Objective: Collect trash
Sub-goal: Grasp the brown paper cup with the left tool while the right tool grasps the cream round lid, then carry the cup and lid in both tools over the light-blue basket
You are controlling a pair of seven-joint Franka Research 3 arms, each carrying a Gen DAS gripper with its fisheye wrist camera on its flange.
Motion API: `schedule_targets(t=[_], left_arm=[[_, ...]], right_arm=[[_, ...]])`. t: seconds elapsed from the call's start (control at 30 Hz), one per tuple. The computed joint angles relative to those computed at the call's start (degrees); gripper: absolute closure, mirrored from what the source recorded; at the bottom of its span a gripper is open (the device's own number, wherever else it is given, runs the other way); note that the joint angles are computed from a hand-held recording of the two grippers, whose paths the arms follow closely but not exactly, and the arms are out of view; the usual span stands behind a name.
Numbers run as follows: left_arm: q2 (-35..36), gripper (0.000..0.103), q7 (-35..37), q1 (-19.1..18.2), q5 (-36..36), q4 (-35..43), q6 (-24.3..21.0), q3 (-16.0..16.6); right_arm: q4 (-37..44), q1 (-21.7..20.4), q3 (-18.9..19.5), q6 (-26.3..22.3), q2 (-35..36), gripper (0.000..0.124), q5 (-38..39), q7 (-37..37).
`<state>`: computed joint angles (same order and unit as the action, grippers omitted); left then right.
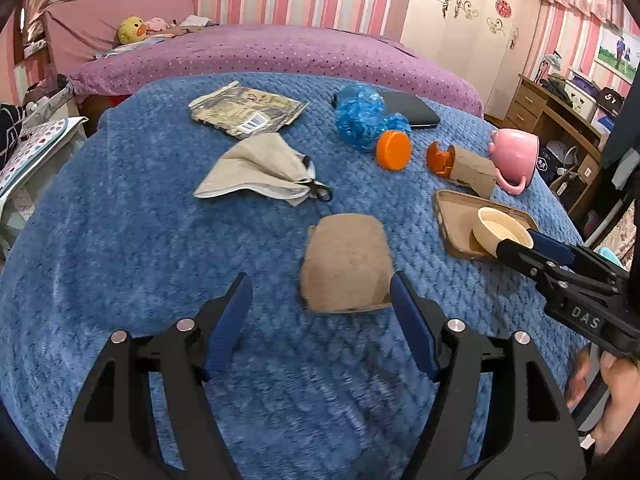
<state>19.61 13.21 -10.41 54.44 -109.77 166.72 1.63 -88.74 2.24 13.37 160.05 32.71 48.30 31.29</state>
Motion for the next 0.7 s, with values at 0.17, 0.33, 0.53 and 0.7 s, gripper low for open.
schedule_targets(t=[0.17, 0.33, 0.53, 0.7], left_arm=[[1.7, 0.031, 1.4, -0.4, -1.6, 2.2, -0.5, -0.8], [4.1, 0.041, 5.9, -1.4, -5.2, 5.3, -4.6, -1.6], [3.0, 0.055, 2.4, -3.1, -2.9, 4.0, -1.1, 0.6], [2.2, 0.055, -3.4, -5.8, 5.2, 4.6, -1.1, 2.2]], right_arm=[[-3.1, -2.0, 1.9, 5.7, -2.1, 0.069, 4.0, -5.6], [-4.2, -3.9, 2.3, 6.9, -3.2, 0.069, 7.0, -8.2], [-5.5, -5.7, 2.2, 7.0, -4.5, 0.069, 10.7, -12.0], [-6.5, -7.0, 1.7, 6.6, -6.1, 0.070, 15.8, -16.8]])
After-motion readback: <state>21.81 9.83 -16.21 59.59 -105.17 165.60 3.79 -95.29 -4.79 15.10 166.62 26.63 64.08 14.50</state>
